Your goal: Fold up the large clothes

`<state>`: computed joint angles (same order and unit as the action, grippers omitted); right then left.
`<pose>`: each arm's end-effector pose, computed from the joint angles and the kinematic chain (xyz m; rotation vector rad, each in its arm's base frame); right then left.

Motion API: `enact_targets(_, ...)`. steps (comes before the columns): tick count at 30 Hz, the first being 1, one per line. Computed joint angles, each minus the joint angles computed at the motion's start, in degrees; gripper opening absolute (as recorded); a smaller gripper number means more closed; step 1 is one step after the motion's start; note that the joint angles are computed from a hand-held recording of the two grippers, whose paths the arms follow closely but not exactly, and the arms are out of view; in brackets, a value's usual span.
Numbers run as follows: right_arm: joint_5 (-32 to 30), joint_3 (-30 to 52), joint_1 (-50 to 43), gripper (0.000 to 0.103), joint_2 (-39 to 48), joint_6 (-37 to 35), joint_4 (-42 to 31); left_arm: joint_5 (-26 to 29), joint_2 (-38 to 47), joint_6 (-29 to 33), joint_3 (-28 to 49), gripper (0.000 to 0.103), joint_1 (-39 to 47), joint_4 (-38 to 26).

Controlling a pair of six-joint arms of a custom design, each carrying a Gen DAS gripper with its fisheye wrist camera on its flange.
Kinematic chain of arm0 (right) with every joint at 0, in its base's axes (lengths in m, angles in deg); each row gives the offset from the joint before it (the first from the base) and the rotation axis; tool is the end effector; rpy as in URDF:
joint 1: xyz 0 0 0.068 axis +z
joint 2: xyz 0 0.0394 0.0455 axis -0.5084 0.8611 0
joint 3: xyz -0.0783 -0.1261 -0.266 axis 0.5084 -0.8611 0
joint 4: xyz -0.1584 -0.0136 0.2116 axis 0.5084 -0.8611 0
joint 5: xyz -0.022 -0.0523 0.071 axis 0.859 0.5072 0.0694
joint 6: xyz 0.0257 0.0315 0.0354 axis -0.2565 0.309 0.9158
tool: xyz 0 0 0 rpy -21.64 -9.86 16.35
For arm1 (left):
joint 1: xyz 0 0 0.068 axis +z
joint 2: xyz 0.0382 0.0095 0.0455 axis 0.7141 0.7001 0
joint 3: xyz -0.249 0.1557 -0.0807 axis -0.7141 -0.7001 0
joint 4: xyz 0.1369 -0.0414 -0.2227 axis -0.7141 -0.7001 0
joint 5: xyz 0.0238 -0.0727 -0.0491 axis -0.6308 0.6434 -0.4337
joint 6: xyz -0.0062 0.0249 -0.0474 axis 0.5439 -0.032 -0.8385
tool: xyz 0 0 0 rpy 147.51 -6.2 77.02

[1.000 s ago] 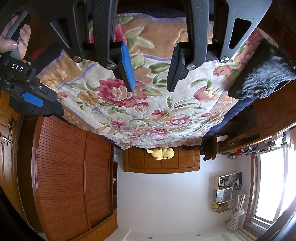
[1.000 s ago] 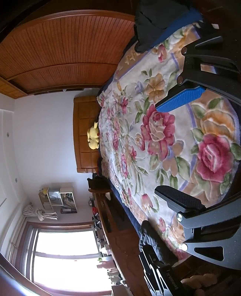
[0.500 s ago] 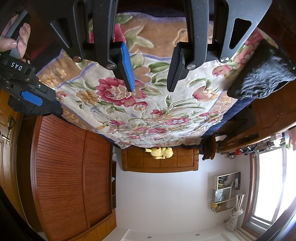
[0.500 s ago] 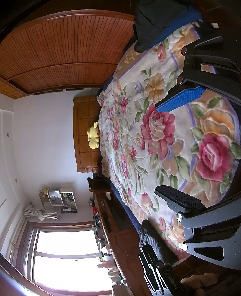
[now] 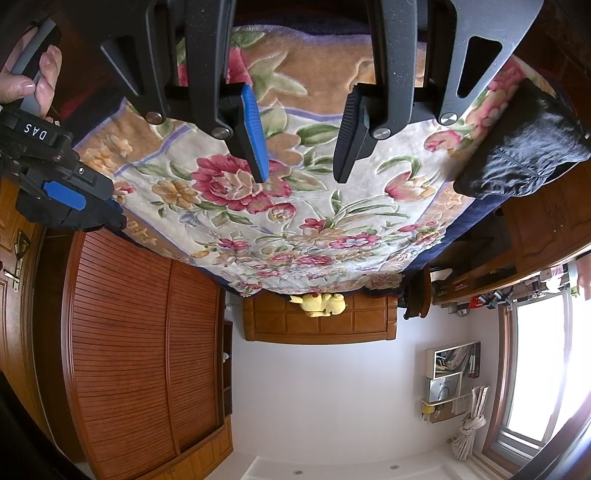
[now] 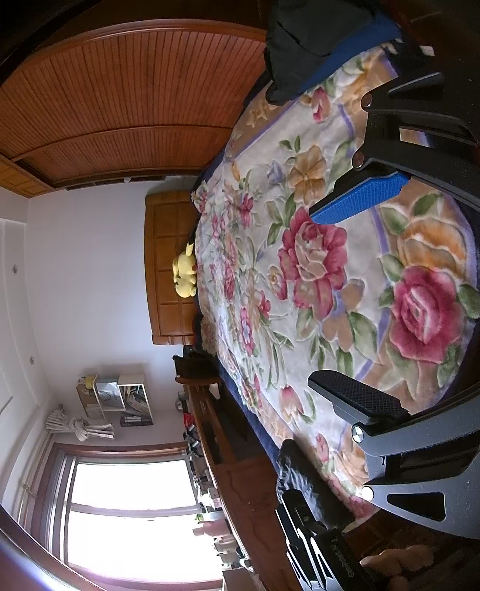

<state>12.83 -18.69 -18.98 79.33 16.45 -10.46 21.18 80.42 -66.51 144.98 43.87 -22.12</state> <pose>0.0666 0.0203 0.2786 -0.2955 1.8075 0.3245 0.2494 -0.0072 0.3584 -0.0141 1.9525 -0.0416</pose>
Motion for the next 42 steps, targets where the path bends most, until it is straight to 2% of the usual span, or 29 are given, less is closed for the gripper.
enact_targets(25,-1.68,0.03,-1.66,0.083,-0.17,-0.37,-0.23,-0.08,-0.18,-0.01,-0.11,0.037,-0.06,-0.04)
enact_targets(31,-6.61,0.38,-6.28,0.083,-0.33,-1.43,-1.03,0.03,-0.23,0.01,-0.15,0.037,-0.02,-0.06)
enact_targets(42,-7.02,0.52,-6.61,0.083,-0.18,-1.46,-1.13,0.09,-0.28,0.01,-0.16,0.037,0.08,-0.09)
